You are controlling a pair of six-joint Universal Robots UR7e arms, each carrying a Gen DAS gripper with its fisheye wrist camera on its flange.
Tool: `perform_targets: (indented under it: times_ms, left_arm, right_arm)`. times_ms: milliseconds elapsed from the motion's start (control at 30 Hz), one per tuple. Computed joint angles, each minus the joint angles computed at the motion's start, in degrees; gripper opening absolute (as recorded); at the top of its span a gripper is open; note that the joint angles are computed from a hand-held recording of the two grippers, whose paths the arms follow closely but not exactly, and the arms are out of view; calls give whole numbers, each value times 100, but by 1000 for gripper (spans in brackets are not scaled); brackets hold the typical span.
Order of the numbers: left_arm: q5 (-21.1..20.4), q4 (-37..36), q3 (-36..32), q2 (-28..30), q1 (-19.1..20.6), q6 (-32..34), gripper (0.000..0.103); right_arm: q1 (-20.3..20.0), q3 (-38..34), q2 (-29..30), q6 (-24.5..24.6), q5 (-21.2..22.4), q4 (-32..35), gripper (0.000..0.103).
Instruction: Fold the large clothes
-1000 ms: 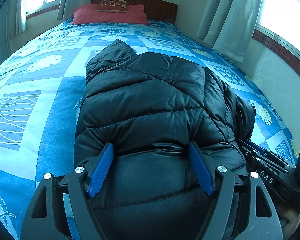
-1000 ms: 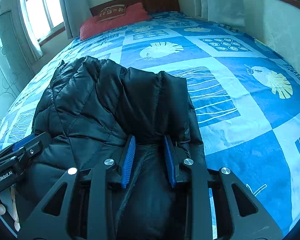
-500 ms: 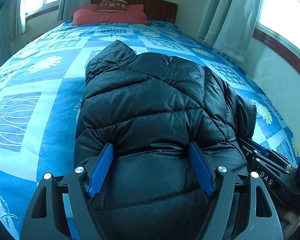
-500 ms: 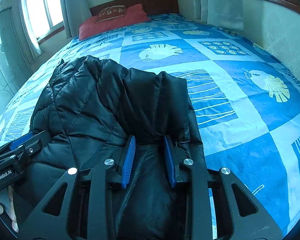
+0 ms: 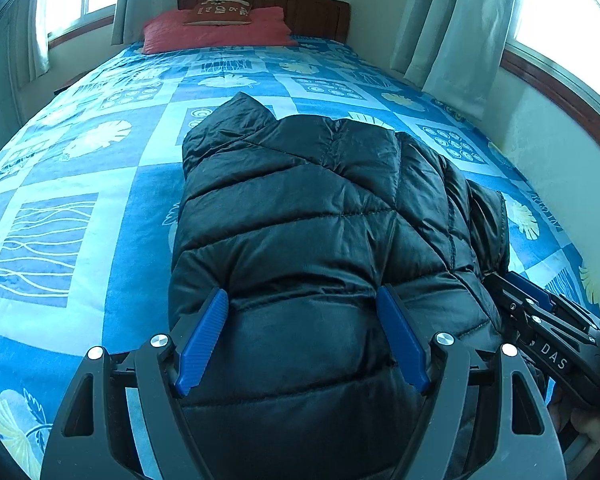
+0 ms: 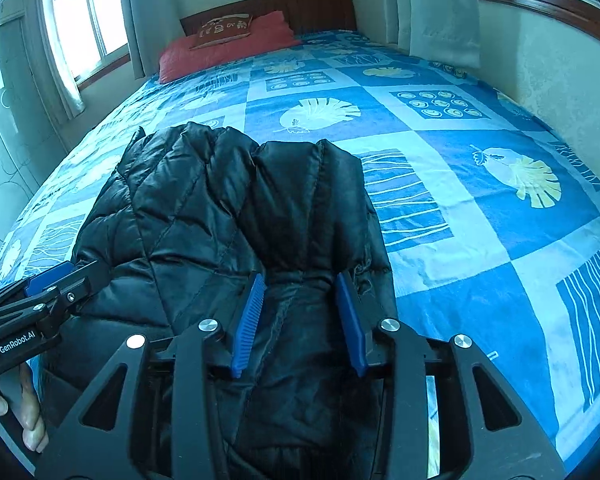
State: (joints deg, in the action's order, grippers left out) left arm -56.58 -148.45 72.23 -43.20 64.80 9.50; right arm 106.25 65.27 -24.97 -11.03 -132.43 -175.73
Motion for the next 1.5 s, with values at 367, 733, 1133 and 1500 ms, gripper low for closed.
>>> perform_targets:
  times_ms: [367, 733, 1133, 1500]
  left_arm:
    - [-466, 314, 360, -546, 92, -676, 75]
    - [-2288, -40, 774, -902, 854, -2975, 81]
    - [-3345, -382, 690, -618, 1206, -3654, 90]
    - [-3864, 113, 306, -754, 1319, -3105, 76]
  right_arm:
    - [79, 650, -473, 490, 21, -293, 65]
    - [-442, 1175, -939, 1898, 1323, 181, 82]
    - [-1153, 1538, -1054, 2525, 3584, 162, 72]
    - [-1015, 1448, -825, 2501, 4586, -352, 39]
